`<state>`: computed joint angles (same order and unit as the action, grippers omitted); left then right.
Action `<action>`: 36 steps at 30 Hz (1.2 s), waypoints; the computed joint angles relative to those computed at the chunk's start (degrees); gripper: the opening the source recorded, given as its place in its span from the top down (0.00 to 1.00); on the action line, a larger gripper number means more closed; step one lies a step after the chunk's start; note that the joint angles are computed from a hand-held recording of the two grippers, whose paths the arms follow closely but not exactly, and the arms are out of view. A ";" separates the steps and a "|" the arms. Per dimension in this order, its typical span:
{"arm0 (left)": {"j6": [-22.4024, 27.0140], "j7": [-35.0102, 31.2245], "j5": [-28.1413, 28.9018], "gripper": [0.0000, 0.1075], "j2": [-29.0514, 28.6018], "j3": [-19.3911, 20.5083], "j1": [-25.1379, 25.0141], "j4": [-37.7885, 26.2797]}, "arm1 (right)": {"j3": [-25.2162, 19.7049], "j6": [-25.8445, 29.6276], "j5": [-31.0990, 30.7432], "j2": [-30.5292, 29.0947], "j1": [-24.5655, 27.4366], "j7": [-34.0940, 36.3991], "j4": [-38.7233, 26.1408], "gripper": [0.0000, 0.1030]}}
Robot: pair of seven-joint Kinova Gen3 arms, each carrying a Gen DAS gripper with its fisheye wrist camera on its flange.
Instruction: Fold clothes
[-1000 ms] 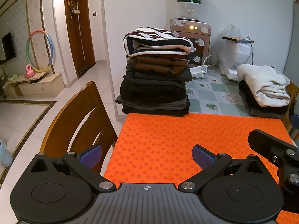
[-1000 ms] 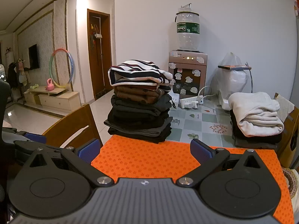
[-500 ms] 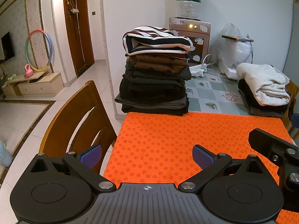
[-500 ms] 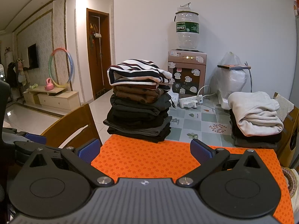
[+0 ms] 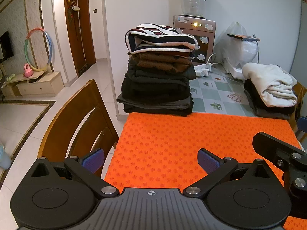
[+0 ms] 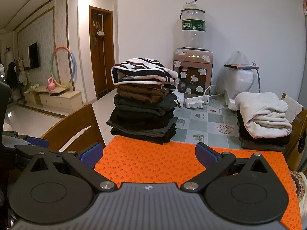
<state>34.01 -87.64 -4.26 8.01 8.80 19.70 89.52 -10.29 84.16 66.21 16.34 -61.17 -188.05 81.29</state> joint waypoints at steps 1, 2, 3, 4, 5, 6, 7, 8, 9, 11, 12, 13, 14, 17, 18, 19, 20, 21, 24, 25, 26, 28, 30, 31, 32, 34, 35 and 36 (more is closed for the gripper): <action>0.08 0.08 -0.04 0.04 0.08 -0.01 0.04 -0.09 | 0.00 -0.12 -0.09 0.03 0.10 0.14 -0.07 0.00; 0.18 0.11 -0.06 0.04 0.16 -0.03 0.04 -0.18 | 0.02 -0.24 -0.18 0.05 0.20 0.29 -0.15 0.00; 0.29 0.11 -0.04 0.04 0.22 -0.04 0.03 -0.27 | 0.05 -0.36 -0.28 0.08 0.29 0.43 -0.23 0.00; 0.38 0.12 -0.03 0.04 0.32 -0.06 0.02 -0.37 | 0.10 -0.58 -0.42 0.08 0.47 0.63 -0.30 0.00; 0.46 0.14 -0.03 0.04 0.44 -0.08 0.01 -0.48 | 0.17 -0.84 -0.59 0.07 0.69 0.86 -0.37 0.00; 0.54 0.13 -0.01 0.04 0.56 -0.10 0.00 -0.59 | 0.23 -1.02 -0.71 0.09 0.83 0.99 -0.42 0.00; 0.60 0.10 0.04 0.04 0.68 -0.12 -0.03 -0.65 | 0.29 -1.26 -0.87 0.14 0.99 1.12 -0.48 0.00; 0.71 0.08 0.08 0.04 0.81 -0.14 -0.05 -0.74 | 0.35 -1.55 -1.07 0.17 1.19 1.28 -0.53 0.00; 0.93 0.06 0.14 0.04 0.99 -0.16 -0.07 -0.93 | 0.43 -1.84 -1.27 0.20 1.39 1.45 -0.57 0.00; 1.36 0.01 0.22 0.04 1.36 -0.22 -0.11 -1.35 | 0.58 -2.41 -1.67 0.24 1.77 1.81 -0.64 0.00; 1.45 0.19 0.01 0.04 1.51 -0.31 0.00 -1.49 | 0.65 -2.69 -1.87 0.27 1.96 1.99 -0.68 0.00; 1.51 0.48 -0.29 0.04 1.65 -0.42 0.16 -1.60 | 0.73 -2.95 -2.06 0.28 2.13 2.13 -0.71 0.00; 1.56 0.75 -0.57 0.04 1.79 -0.52 0.30 -1.70 | 0.81 -3.19 -2.24 0.30 2.29 2.24 -0.73 0.00; 1.89 1.25 -1.00 0.04 2.36 -0.67 0.48 -2.20 | 1.05 -4.02 -2.97 0.43 2.90 2.64 -0.91 0.00; 2.07 1.23 -0.91 0.04 2.60 -0.67 0.42 -2.44 | 1.14 -4.27 -3.22 0.51 3.08 2.77 -0.98 0.00; 2.26 1.28 -0.87 0.04 2.88 -0.70 0.41 -2.72 | 1.25 -4.62 -3.49 0.55 3.33 2.98 -1.04 0.00; 2.50 1.40 -0.90 0.04 3.20 -0.76 0.45 -3.04 | 1.36 -5.03 -3.81 0.59 3.62 3.25 -1.11 0.00; 2.74 1.49 -0.88 0.04 3.51 -0.80 0.46 -3.35 | 1.47 -5.44 -4.14 0.65 3.91 3.54 -1.20 0.00; 3.60 1.62 -0.77 0.04 4.62 -0.97 0.45 -4.42 | 1.83 -6.87 -5.26 0.82 4.88 4.44 -1.45 0.00; 3.91 1.67 -0.73 0.04 4.99 -1.03 0.47 -4.80 | 1.97 -7.45 -5.59 0.83 5.23 4.72 -1.44 0.00; 4.15 1.76 -0.73 0.04 5.36 -1.11 0.50 -5.14 | 2.12 -8.04 -5.90 0.83 5.58 4.97 -1.39 0.00; 4.59 1.97 -0.73 0.04 6.11 -1.30 0.56 -5.79 | 2.47 -9.65 -6.56 0.73 6.64 5.75 -1.25 0.00; 5.04 2.17 -0.61 0.04 6.90 -1.49 0.51 -6.44 | 2.90 -11.67 -7.24 0.56 8.02 6.51 -1.09 0.00; 5.24 2.16 -0.51 0.04 7.27 -1.55 0.45 -6.74 | 3.13 -12.45 -7.51 0.54 8.71 7.26 -1.15 0.00; 5.49 2.23 -0.50 0.04 7.68 -1.66 0.42 -7.08 | 3.37 -13.12 -7.76 0.55 9.38 8.14 -1.28 0.00; 6.13 2.62 -0.66 0.04 8.56 -2.00 0.47 -7.88 | 4.03 -14.83 -8.35 0.64 11.28 11.05 -1.80 0.00; 6.34 2.87 -0.82 0.04 8.94 -2.20 0.52 -8.20 | 4.39 -15.82 -8.68 0.70 12.32 12.65 -2.13 0.00; 6.45 3.16 -1.04 0.04 9.26 -2.41 0.61 -8.44 | 4.74 -17.10 -9.13 0.66 13.49 14.33 -2.44 0.00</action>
<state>40.46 -84.47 -5.30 17.26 6.39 20.31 81.08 -5.55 67.06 57.08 17.00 -47.68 -173.72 78.85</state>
